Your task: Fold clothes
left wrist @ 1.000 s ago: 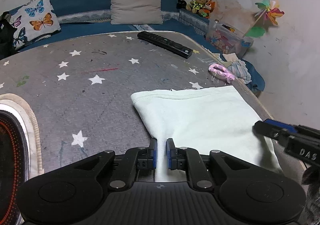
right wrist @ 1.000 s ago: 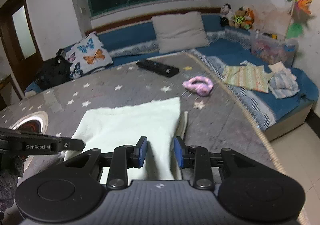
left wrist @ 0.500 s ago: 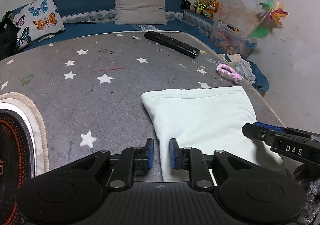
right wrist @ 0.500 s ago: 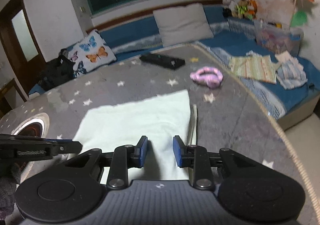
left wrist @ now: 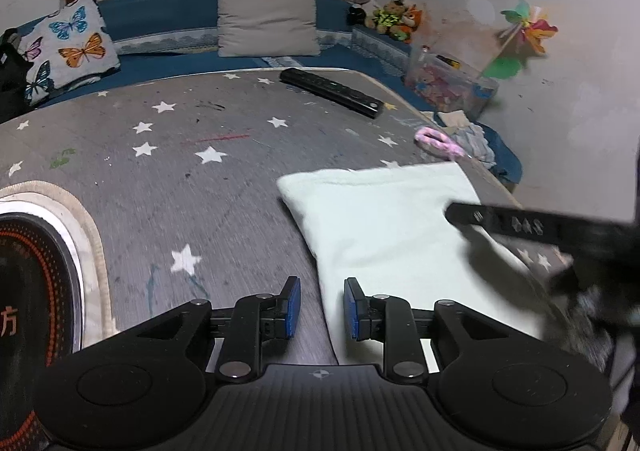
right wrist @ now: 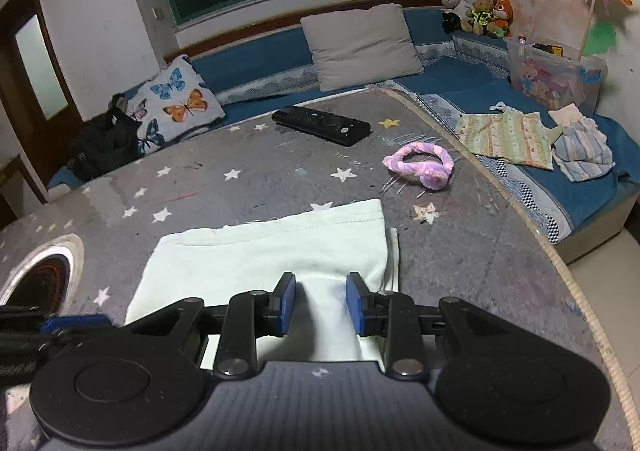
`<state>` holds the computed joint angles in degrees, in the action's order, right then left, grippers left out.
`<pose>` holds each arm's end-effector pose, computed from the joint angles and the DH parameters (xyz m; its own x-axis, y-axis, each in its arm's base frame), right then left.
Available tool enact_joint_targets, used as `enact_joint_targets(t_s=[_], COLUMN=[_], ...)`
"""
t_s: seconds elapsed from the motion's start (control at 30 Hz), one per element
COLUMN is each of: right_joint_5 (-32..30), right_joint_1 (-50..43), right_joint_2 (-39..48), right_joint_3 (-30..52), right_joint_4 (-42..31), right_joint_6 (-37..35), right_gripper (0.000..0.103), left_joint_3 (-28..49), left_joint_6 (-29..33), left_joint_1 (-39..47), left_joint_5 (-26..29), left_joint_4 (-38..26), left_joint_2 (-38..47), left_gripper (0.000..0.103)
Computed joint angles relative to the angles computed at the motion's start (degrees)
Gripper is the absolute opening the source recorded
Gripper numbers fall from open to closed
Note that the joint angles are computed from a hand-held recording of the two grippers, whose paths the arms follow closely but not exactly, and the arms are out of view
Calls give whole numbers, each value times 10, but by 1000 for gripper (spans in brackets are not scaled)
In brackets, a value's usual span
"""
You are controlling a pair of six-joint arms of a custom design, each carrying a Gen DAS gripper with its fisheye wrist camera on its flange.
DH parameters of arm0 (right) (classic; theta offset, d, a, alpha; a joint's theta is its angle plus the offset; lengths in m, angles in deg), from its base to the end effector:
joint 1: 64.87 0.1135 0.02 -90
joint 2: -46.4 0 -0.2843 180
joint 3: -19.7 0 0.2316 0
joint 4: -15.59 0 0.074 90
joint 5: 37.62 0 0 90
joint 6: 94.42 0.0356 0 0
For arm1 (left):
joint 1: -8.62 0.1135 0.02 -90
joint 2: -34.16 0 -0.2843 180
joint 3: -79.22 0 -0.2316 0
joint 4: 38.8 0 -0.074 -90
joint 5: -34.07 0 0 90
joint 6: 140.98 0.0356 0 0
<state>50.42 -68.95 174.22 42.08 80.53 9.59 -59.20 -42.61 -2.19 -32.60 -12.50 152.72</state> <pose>0.2155 -0.0142 0.0437 -0.6176 0.2866 -0.7324 0.2006 0.9578 0.2056 0.2682 -0.0656 0.0550 -0.6908 0.2680 -0.6715 0.5249 0.8247 -0.2109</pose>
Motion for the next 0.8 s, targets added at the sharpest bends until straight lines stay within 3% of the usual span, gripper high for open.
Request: enact_joint_targets(t_s=[0.23, 0.5, 0.67, 0.8], right_joint_5=[38, 114, 137, 172], right_joint_1=[32, 130, 180, 212], right_joint_2=[-16, -48, -61, -67], right_joint_3=[32, 38, 78, 82], right_joint_4=[-54, -80, -142, -152], right_joint_6=[4, -26, -55, -64], right_gripper=[31, 49, 50, 51], left_joint_3=[-44, -92, -113, -119], left_joint_6=[23, 43, 53, 65], left_joint_1=[13, 16, 20, 33], left_joint_5=[34, 50, 57, 70], left_joint_4=[14, 62, 93, 95], left_joint_2=[-13, 8, 21, 24], left_gripper=[26, 25, 25, 25])
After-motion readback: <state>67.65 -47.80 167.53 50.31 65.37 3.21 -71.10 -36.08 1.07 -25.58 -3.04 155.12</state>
